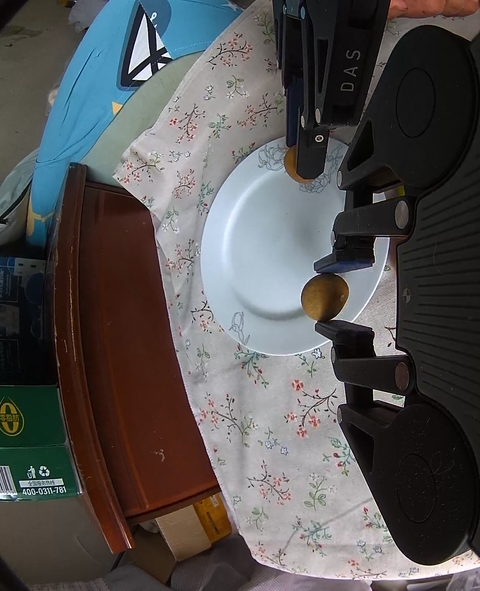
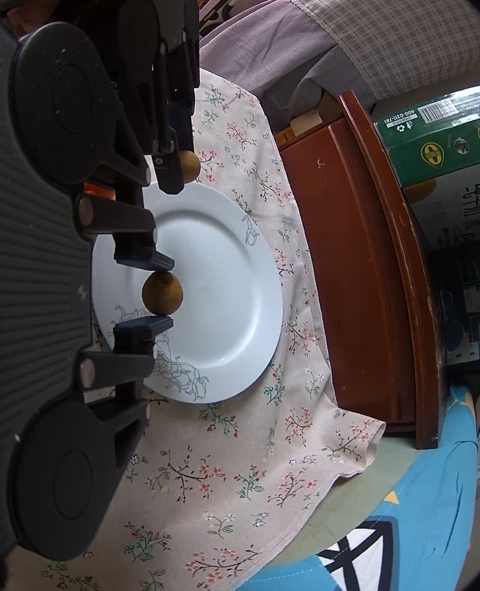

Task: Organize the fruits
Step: 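Carry both brown fruits over the white plate and open both grippers, then move both open grippers back toward the fruit cluster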

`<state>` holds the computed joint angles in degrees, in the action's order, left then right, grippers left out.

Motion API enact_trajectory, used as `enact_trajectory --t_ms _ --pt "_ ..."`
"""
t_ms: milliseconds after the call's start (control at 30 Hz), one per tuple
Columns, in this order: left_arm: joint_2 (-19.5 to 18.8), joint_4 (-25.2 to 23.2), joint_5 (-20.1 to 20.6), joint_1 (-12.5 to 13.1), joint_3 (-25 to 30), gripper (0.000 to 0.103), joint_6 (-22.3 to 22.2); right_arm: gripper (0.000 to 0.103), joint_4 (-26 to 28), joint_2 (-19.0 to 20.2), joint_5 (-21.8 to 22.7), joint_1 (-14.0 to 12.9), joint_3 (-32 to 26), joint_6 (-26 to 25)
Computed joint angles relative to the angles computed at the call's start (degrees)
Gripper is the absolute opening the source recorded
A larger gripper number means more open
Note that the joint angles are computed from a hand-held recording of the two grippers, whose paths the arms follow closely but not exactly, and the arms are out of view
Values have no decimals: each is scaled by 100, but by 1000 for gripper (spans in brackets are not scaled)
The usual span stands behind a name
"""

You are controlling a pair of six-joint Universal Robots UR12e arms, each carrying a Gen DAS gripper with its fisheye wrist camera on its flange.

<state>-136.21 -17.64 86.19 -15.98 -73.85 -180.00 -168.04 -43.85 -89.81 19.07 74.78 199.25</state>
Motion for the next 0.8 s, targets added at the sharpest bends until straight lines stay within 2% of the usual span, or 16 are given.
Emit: enact_trajectory --t_ms 300,400,567,633,800 --pt "-129 -61 -73 -32 159 27 81 27 30 99 -43 -30 -105 95" --pt "-132 -65 -58 -40 170 28 61 30 -23 113 -40 -35 -113 181" --pt "-58 167 110 -37 69 59 -44 32 -129 79 30 -48 -81 235" --pt "-20 248 195 -40 27 62 -25 39 -130 59 64 -50 -68 228" --pt "116 120 244 4 -66 66 -223 40 -155 -5 285 -67 16 151"
